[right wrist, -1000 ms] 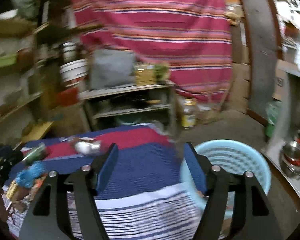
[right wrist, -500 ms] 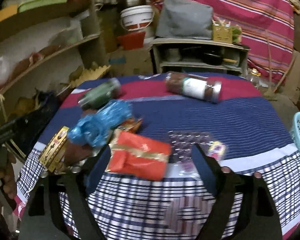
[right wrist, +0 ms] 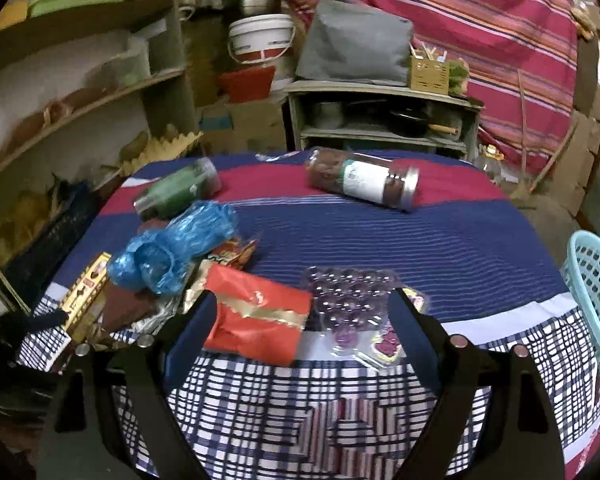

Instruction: Collect trash

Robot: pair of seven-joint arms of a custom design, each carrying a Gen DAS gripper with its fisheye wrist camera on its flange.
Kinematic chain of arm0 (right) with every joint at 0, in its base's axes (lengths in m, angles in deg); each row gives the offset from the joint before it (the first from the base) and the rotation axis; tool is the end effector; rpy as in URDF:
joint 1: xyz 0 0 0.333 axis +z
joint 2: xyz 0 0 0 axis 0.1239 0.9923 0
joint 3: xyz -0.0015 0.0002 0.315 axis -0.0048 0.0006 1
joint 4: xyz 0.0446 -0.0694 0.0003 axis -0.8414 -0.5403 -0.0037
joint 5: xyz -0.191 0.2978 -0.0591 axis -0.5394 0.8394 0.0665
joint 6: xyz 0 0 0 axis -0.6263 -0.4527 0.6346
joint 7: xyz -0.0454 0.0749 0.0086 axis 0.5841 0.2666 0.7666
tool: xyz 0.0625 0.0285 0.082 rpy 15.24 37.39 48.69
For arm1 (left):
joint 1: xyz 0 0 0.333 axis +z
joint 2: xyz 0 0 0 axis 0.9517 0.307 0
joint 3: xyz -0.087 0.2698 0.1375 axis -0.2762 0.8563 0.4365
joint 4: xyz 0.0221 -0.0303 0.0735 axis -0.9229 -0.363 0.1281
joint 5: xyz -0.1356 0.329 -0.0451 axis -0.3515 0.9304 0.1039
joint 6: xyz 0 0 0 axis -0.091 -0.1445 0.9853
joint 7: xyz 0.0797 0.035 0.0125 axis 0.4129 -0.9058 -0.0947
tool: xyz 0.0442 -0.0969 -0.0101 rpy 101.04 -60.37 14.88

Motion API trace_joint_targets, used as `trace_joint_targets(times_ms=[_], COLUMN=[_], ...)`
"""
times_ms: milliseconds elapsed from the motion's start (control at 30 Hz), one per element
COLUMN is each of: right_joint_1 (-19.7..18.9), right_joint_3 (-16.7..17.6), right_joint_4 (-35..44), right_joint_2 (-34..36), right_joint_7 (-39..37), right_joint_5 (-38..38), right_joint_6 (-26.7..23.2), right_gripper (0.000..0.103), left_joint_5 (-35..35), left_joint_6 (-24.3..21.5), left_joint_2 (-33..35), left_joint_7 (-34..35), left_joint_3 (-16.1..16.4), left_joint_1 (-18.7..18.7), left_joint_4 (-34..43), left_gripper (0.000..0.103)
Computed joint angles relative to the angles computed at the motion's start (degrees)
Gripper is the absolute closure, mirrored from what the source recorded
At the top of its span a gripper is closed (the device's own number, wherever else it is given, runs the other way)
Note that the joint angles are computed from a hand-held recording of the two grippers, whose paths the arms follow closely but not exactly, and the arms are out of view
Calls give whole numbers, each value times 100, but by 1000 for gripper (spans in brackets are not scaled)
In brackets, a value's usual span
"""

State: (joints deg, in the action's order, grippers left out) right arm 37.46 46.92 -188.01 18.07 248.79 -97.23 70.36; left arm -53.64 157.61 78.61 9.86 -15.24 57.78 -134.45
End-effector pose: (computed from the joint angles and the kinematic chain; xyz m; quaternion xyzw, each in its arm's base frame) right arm 0.5559 0.3282 0.4593 -0.6151 0.6605 -0.2800 0.3272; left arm 0.5651 -0.2351 0.4190 -0.6066 0.7390 -0.2292 0.1830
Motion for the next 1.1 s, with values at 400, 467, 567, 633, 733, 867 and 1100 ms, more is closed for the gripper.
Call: trace_joint_targets(times_ms=[400, 467, 567, 633, 733, 867, 1100], right_joint_1=[-80, -74, -54, -14, 118, 29, 165], right_joint_3=[8, 16, 59, 99, 69, 287, 204], right_joint_4=[-112, -76, 51, 186, 472, 886, 1349], right_joint_2=[-79, -48, 61, 187, 452, 887, 1312], right_joint_7=[42, 5, -197, -473, -934, -1968, -2661], right_joint_5=[-68, -36, 133, 272, 446, 1337, 2440], right_joint_6=[166, 170, 191, 213, 161, 117, -332], right_gripper=[17, 17, 17, 16, 15, 15, 15], left_joint_5=[-1074, -952, -487, 387, 668, 239, -42], left_joint_6=[296, 579, 1375, 1604, 1359, 1192, 1147], left_joint_2=[-147, -293, -440, -414, -243, -159, -73], left_joint_7=[1171, 934, 122, -810, -989, -614, -371], left_joint_3=[-265, -133, 279, 912, 798, 375, 268], left_joint_1=[183, 150, -6, -459, -367, -9, 45], left_joint_4=[-157, -214, -390, -320, -78, -6, 53], left_gripper=[61, 61, 60, 60, 60, 60, 60])
